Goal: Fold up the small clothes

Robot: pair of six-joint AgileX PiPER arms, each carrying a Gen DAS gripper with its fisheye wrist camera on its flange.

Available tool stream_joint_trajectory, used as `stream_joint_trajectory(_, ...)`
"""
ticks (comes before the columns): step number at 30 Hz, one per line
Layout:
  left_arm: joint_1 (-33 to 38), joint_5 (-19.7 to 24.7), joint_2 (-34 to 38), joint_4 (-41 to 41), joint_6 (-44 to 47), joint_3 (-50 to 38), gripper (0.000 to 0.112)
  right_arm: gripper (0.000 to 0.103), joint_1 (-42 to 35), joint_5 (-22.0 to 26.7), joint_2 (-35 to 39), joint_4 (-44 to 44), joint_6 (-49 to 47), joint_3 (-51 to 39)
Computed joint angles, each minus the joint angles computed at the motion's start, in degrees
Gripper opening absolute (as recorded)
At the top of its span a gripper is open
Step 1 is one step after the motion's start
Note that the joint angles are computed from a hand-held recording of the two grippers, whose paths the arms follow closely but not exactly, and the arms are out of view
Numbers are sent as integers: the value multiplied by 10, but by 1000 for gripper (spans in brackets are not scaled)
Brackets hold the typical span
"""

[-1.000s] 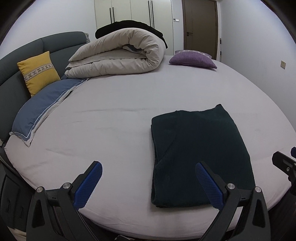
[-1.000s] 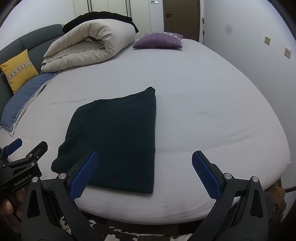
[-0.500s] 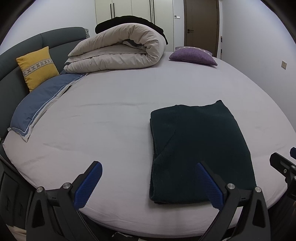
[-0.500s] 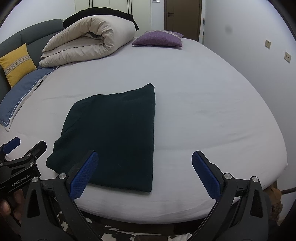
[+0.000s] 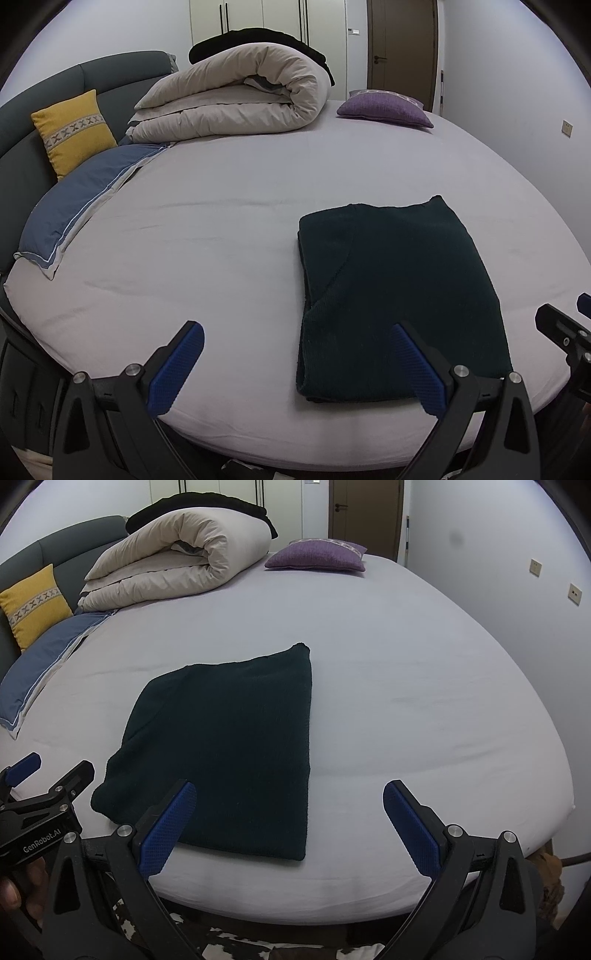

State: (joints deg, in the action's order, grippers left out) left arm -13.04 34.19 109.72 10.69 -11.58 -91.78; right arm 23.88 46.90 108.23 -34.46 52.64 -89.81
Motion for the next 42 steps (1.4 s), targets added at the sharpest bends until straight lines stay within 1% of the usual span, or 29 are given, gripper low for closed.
stream_joint_trajectory(42,2,-1,-6,-4,2,12,103,103,7,2,11,-7,16,-10)
